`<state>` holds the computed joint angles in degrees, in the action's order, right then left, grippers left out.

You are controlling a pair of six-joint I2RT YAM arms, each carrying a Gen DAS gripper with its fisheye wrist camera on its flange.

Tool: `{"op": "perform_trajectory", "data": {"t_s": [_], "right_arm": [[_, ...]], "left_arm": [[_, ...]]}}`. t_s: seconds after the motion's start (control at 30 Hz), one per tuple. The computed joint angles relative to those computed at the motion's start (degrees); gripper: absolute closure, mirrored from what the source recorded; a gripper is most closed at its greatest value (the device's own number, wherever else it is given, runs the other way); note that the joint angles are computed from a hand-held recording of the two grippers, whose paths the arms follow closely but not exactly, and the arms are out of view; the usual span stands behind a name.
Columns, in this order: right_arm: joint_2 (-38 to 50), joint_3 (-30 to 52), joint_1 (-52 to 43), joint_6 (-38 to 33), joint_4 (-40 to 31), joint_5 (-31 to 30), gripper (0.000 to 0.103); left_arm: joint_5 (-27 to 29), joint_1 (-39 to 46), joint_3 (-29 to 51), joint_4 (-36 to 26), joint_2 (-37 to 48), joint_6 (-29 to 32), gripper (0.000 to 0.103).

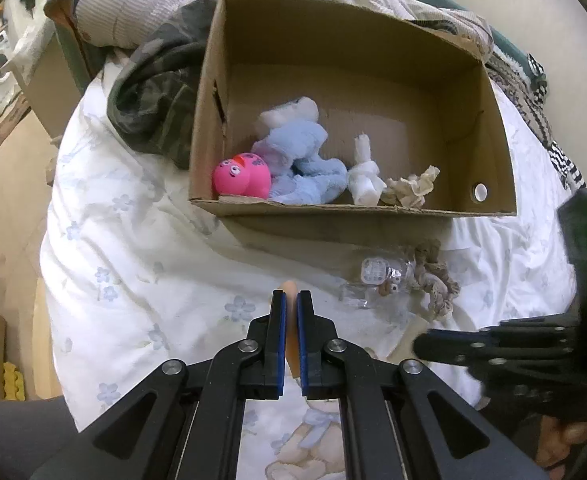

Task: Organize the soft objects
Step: 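Lift the tan cylinder with the left tool while the right tool approaches the scrunchie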

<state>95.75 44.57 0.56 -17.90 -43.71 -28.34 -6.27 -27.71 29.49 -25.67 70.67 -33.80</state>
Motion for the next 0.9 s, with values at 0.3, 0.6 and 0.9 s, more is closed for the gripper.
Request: {"op": "perform_trajectory", "data": {"t_s": [0.3, 0.6, 0.9], "right_arm": [[-6.9, 3.3, -8.9, -6.6, -6.6, -9.0, 0.096], [-10.0, 9.3, -12.3, -3.0, -5.7, -15.6, 0.096], [-6.2, 11.0, -13.8, 1.6, 4.4, -15.0, 0.096]], "left_arm": [[-4.0, -0.8, 2.7, -5.8, -9.2, 0.3, 0.098], [-2.9, 3.2, 9.6, -7.0, -12.5, 6.3, 0.098], [-1.4, 7.3, 15.4, -3.1, -2.5, 11.4, 0.098]]}}
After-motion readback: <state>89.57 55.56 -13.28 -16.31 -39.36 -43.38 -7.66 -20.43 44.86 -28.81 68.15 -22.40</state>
